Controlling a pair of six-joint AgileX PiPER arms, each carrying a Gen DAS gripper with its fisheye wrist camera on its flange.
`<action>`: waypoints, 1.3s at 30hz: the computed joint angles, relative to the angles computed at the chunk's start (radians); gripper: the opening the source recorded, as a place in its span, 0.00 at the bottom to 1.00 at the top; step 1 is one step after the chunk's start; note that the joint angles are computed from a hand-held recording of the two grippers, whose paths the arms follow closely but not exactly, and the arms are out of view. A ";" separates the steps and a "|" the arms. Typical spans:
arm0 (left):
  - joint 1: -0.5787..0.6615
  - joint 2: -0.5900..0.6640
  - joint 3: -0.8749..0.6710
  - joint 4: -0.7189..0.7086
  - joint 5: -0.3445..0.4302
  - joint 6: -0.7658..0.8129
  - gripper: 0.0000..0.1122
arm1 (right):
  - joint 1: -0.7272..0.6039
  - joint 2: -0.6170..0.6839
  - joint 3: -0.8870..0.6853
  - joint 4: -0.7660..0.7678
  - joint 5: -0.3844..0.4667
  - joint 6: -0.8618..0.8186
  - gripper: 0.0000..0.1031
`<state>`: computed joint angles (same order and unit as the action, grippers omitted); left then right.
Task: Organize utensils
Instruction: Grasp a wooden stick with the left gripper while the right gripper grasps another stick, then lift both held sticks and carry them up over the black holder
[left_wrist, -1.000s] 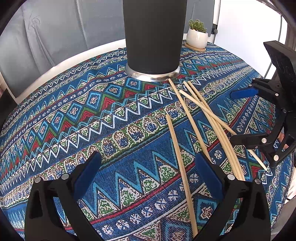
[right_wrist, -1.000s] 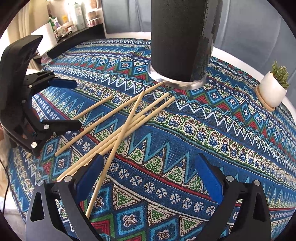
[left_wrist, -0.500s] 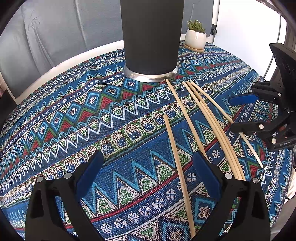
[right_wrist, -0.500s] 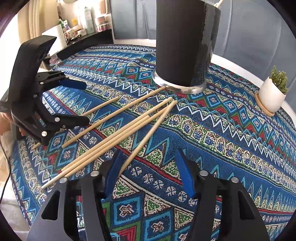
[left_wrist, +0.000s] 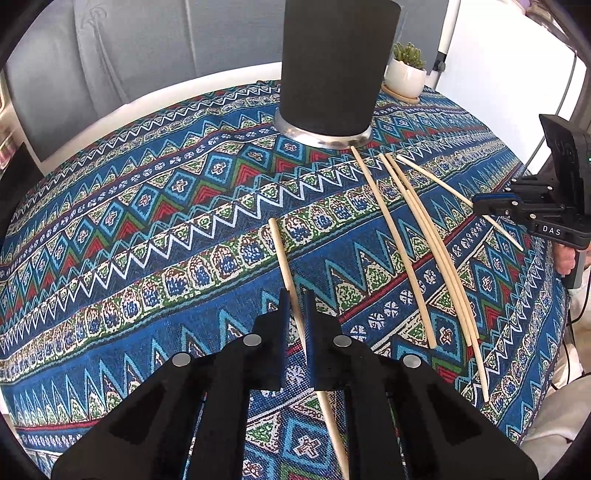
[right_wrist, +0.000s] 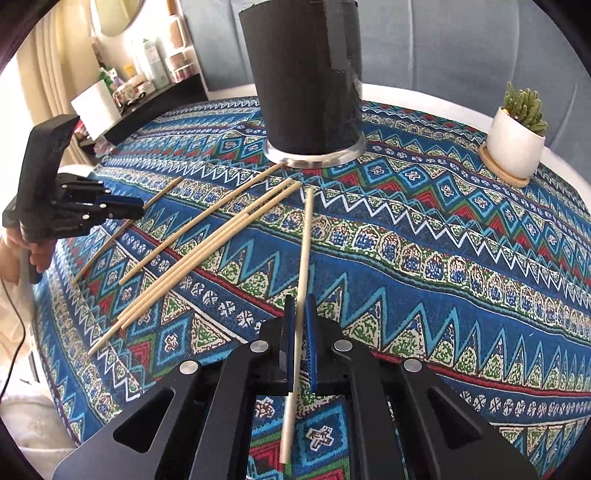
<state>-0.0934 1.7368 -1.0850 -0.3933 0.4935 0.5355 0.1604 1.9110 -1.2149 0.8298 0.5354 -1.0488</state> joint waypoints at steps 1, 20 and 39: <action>0.002 -0.004 0.004 0.001 -0.001 -0.009 0.06 | -0.010 0.001 0.001 0.015 0.006 -0.007 0.05; 0.055 -0.137 0.005 -0.118 -0.010 -0.001 0.05 | -0.181 -0.153 0.117 0.361 0.110 -0.314 0.05; 0.033 -0.083 -0.468 0.061 0.202 -0.194 0.05 | -0.125 -0.179 -0.173 0.310 0.154 -0.118 0.05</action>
